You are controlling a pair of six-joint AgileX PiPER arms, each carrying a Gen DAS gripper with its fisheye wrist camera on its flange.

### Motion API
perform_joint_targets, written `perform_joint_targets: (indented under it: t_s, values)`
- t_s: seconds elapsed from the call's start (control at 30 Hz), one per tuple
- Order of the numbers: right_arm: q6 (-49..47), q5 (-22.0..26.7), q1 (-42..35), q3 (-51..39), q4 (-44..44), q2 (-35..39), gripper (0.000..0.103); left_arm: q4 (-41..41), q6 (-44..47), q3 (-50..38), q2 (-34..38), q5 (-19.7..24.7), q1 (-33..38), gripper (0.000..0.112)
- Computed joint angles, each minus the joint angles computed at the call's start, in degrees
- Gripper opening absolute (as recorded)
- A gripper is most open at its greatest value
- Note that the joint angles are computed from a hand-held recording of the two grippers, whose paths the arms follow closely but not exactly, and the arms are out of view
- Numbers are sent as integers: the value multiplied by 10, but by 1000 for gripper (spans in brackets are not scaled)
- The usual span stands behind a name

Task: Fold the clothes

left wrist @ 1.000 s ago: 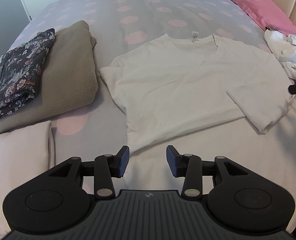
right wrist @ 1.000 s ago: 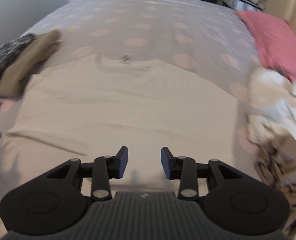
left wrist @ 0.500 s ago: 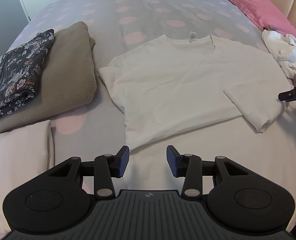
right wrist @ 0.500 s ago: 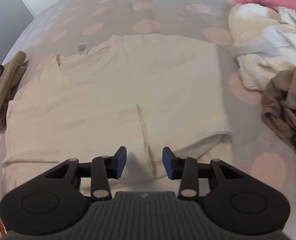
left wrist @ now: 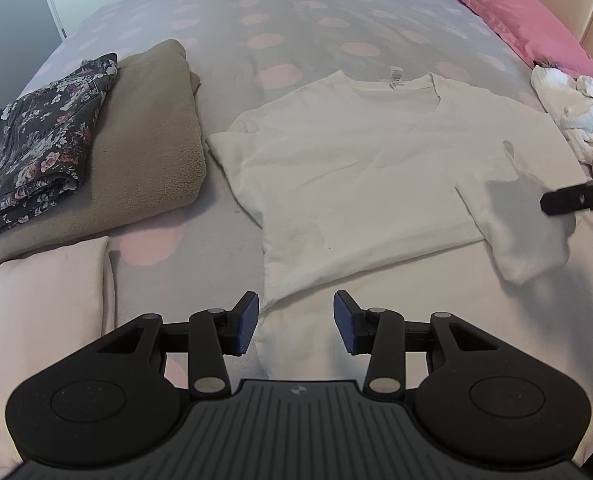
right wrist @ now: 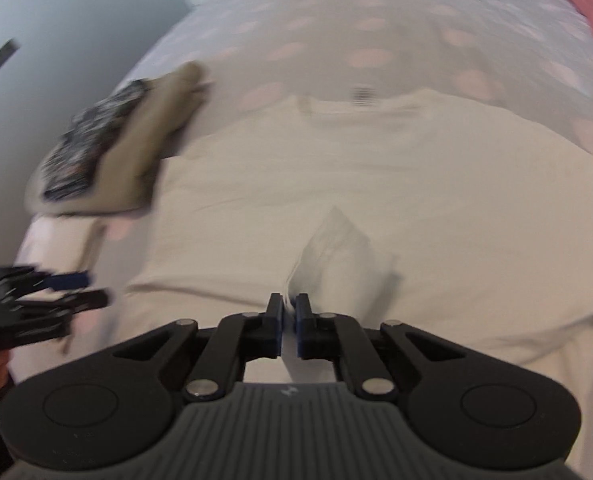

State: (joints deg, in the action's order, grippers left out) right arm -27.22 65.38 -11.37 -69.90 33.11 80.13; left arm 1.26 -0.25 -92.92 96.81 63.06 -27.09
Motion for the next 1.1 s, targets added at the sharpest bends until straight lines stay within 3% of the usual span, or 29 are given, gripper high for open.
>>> perform_joint_targets:
  t_s: [0.03, 0.17, 0.47, 0.7, 0.9, 1.1]
  values:
    - [-3, 4, 15, 1, 6, -5, 8, -2, 2, -1, 0, -1, 0, 39]
    - [-5, 14, 58, -2, 23, -17, 29, -4, 1, -3, 2, -2, 0, 39]
    - [40, -8, 38, -20, -11, -3, 30, -8, 0, 8, 0, -18, 9, 39]
    - [91, -19, -25, -45, -63, 23, 32, -64, 10, -5, 28, -63, 4, 45]
    - [97, -22, -128, -104, -55, 54, 33, -63, 10, -33, 89, -113, -28, 47]
    - [129, -44, -216, -191, -85, 123, 37, -77, 19, -52, 134, -119, -40, 43]
